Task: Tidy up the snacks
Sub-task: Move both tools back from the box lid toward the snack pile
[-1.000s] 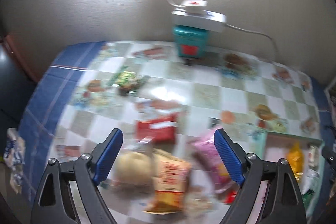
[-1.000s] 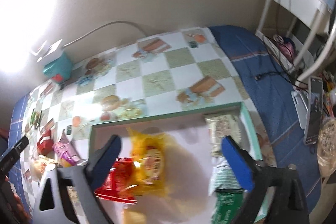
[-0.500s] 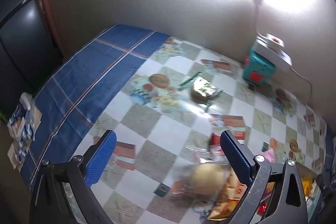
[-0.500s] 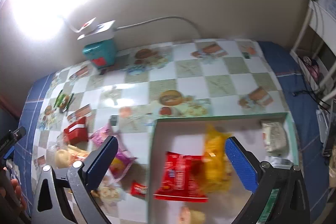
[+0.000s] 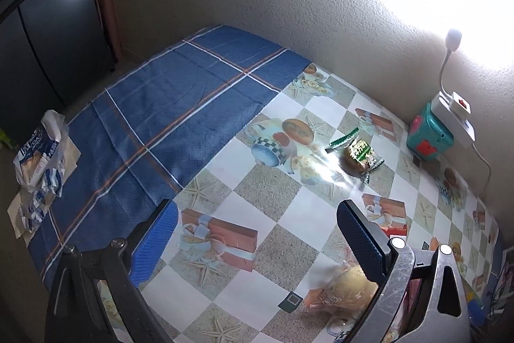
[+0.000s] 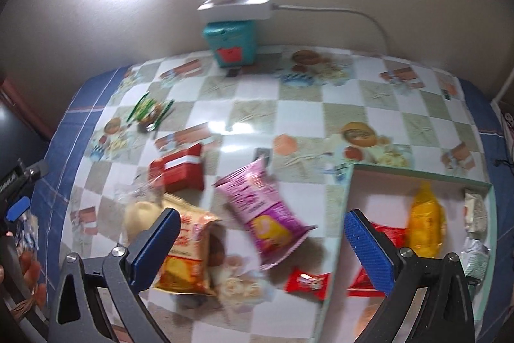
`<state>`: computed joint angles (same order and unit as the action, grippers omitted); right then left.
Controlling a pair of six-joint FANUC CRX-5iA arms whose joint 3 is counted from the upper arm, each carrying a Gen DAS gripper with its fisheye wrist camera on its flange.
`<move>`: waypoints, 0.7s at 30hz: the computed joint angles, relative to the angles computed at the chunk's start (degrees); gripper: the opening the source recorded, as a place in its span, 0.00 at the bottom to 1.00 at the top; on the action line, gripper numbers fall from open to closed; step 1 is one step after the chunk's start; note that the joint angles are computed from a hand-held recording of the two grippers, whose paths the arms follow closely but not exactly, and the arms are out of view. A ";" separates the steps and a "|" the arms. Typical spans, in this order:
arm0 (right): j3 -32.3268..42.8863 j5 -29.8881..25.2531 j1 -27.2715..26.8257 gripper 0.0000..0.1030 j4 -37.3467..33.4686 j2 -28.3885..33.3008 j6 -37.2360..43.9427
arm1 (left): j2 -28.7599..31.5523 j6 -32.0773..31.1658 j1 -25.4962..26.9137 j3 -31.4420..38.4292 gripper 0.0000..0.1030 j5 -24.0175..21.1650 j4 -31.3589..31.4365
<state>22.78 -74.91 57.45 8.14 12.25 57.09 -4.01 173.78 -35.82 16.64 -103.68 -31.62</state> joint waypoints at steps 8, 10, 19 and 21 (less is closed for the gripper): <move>1.74 -2.72 1.22 1.00 -4.65 2.17 0.37 | 0.58 -0.39 1.21 -0.94 0.96 3.91 5.30; 1.85 -3.28 1.22 1.00 -5.59 2.44 -0.29 | 0.83 -0.44 1.57 -1.33 0.96 5.05 7.23; 2.02 -4.99 1.64 1.00 -8.50 3.71 -0.45 | 1.44 -1.04 3.39 -4.46 0.96 9.29 13.34; 1.74 -5.08 1.90 1.00 -7.95 3.90 -0.89 | 1.41 -1.35 4.14 -5.41 0.96 10.37 14.68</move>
<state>24.52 -79.98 59.35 0.19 16.15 56.21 -2.60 172.43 -31.68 11.24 -93.30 -16.94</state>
